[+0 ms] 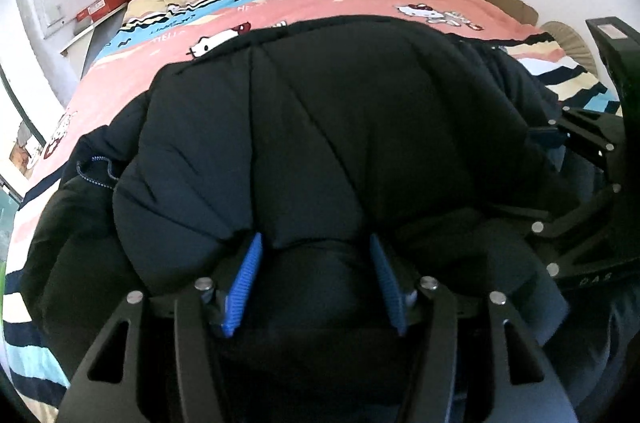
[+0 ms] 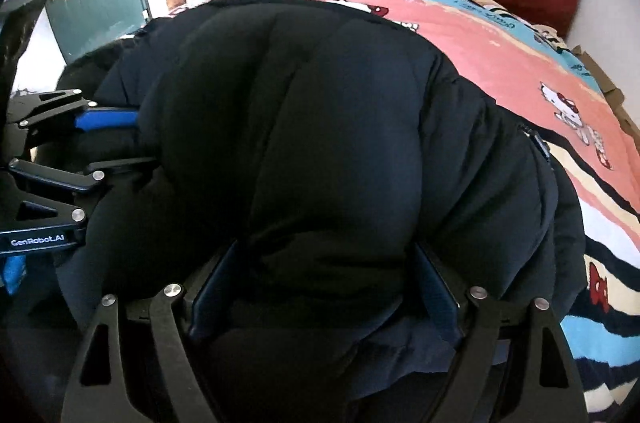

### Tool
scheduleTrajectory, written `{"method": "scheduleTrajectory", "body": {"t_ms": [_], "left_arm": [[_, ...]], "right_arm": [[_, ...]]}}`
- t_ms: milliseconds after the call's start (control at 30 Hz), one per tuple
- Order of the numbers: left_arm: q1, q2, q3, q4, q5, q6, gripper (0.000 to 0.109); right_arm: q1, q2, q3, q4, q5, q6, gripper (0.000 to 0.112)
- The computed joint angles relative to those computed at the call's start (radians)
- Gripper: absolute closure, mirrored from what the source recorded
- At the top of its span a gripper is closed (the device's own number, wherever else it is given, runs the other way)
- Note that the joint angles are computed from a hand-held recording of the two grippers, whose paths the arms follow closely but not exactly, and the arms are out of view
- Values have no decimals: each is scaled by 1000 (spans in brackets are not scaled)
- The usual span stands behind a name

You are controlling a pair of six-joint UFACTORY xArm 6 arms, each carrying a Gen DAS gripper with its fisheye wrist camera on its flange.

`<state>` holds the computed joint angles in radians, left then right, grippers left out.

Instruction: Fold large clothes

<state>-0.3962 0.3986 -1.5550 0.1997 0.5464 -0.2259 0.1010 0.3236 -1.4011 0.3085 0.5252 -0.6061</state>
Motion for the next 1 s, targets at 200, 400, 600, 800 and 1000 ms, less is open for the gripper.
{"method": "scheduleTrajectory", "body": {"t_ms": [200,400,600,800,1000], "left_arm": [[-3,1,25,36,-28,-41,55],[1,4,32,33,-41,-44,55],[9,5,50,37,-61,-45,55],[8,21,26,56,-41,-56,55],[-1,-30,42,67,-25,-89,55]], "right_arm": [[8,1,37,-34,-63,21,28],[10,-2,66,-33,-110,19,28],[14,9,79,-35,-145,21,28],[16,25,61,-77,-135,60,28],[27,-24,92,-182,-133,161,28]]}}
